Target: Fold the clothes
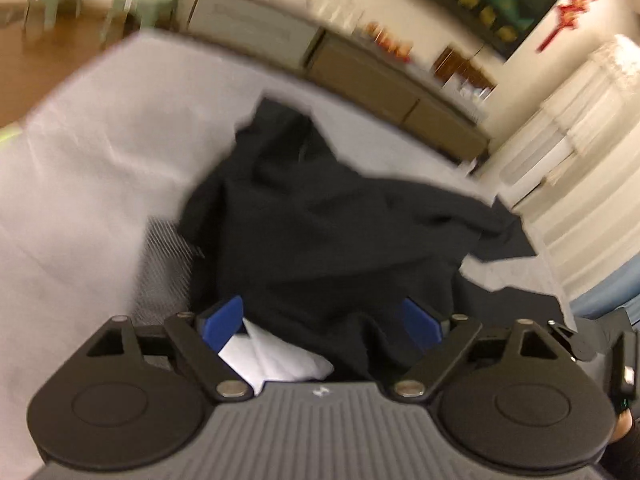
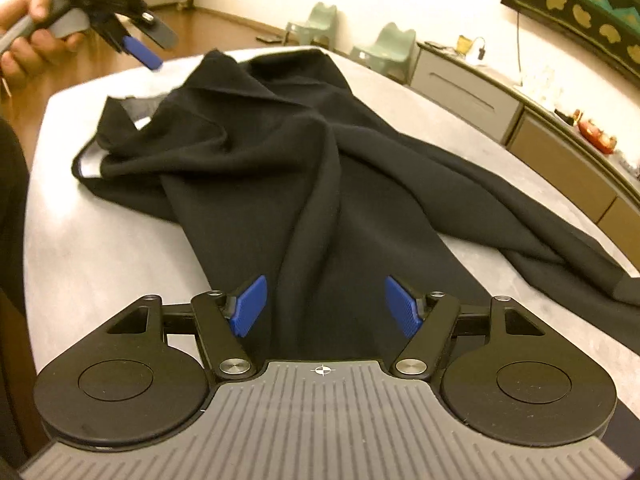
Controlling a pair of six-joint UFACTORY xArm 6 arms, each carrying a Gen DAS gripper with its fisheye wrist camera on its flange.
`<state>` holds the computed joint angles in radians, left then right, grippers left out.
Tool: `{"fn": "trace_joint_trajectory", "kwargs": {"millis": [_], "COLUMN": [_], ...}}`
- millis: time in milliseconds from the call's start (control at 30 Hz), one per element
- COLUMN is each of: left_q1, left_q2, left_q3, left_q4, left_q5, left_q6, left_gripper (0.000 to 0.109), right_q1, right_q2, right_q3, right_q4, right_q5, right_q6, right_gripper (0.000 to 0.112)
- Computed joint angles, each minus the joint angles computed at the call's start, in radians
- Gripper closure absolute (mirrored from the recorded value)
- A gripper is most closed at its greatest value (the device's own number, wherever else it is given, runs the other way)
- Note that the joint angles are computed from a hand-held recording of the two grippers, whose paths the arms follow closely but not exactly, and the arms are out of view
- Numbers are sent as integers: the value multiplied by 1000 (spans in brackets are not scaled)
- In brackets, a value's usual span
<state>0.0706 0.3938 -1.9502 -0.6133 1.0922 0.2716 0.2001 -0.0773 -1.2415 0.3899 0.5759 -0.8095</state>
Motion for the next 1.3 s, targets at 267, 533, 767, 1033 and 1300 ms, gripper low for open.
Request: {"fn": "trace_joint_trajectory", "kwargs": {"millis": [267, 533, 767, 1033, 1300], "left_q1": [-130, -193, -174, -18, -29], "left_q2": [-66, -79, -30, -458, -537], "left_q3": [235, 323, 162, 416, 554], "left_q4": [369, 593, 507, 243, 227], "left_q5": [-380, -569, -450, -294, -420], "left_q6": [74, 559, 643, 912, 820], "left_gripper": [27, 31, 108, 108, 108], "right_q1": [-14, -39, -78, -249, -427], "right_q2": [58, 91, 110, 65, -105], "right_q3": [-57, -101, -142, -180, 48], "right_q4": [-37, -65, -63, 8, 51], "right_q5": [-39, -42, 4, 167, 157], "right_q6": [11, 67, 59, -21, -141], "right_gripper": [41, 38, 38, 25, 24]}}
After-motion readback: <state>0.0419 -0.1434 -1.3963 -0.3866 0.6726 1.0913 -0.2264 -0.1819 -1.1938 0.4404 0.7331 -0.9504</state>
